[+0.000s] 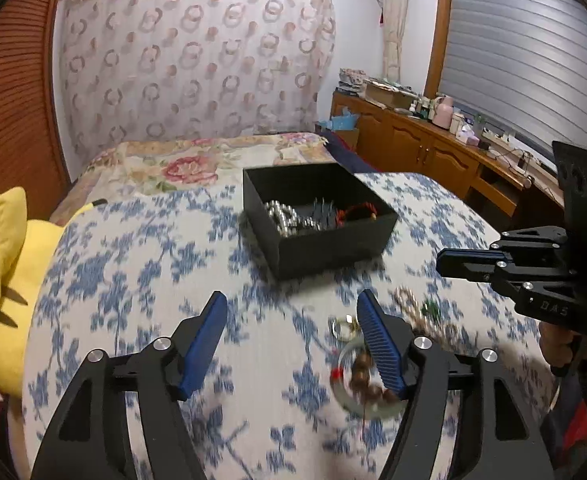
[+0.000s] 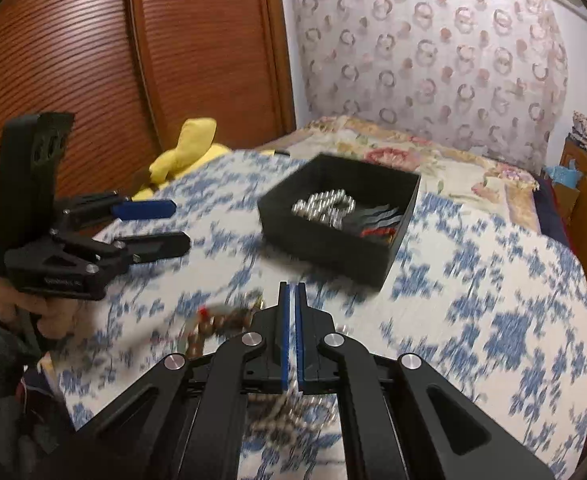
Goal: Organize jewelry
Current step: 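Release the pearl necklace into the box and move the left gripper to the jade bangle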
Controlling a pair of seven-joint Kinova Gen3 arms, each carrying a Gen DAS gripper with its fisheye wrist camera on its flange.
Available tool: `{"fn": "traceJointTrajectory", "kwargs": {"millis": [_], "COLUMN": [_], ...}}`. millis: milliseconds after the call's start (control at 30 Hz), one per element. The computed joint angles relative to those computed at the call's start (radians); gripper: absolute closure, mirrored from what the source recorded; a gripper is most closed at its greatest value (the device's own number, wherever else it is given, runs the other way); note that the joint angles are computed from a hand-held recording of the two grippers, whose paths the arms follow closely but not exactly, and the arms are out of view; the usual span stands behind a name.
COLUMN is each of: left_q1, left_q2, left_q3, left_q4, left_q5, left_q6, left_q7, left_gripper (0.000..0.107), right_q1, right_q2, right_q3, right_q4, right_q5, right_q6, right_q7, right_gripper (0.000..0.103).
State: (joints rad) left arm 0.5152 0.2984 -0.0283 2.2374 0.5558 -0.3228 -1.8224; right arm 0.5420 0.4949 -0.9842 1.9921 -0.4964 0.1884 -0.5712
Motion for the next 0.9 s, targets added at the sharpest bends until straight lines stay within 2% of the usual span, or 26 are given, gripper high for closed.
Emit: {"fn": "traceJointTrajectory", "kwargs": {"millis": [100,200,300,500,633,900], "left_q1": [0.044,0.038,0.008,0.013,0.009,0.011], "left_q2": [0.001,0.004,0.007,0.018,0.022,0.024], "left_q3": [-0.022,-0.001,0.031,0.019,0.023,0.026], "left_q4": [0.021,0.041,0.057,0.055,0.056,0.061], "left_q5": [0.057,0.071,0.040,0.056,0.042,0.019], "left_q6": [-0.020,-0.046,-0.062,-0.051,-0.047,-0.054], "left_q7": [-0.033,-0.026,0.016,0.009,0.021,0.041], "left_gripper": [0.033,0.024,0.023,0.023,0.023,0.023], "right_q1": [-0.029,-0.077,-0.137,-0.282,-0.392,-0.493], "right_q2": [-0.002,-0.005,-0.008,-0.026,-0.040,-0.029], "right_q3": [0.036,0.089,0.154,0.298,0.415,0.537], "right_q4": [0.007,0.002,-0.018,-0.058,-0.078,-0.129], "right_q5": [0.011,0.014,0.012,0.009,0.003,-0.039], "right_q6": [0.010,0.024,0.056,0.138,0.159,0.232], "right_q7": [-0.006,-0.014,-0.019,-0.001,-0.020,-0.006], "right_gripper": [0.099,0.091,0.089,0.089,0.089,0.086]}}
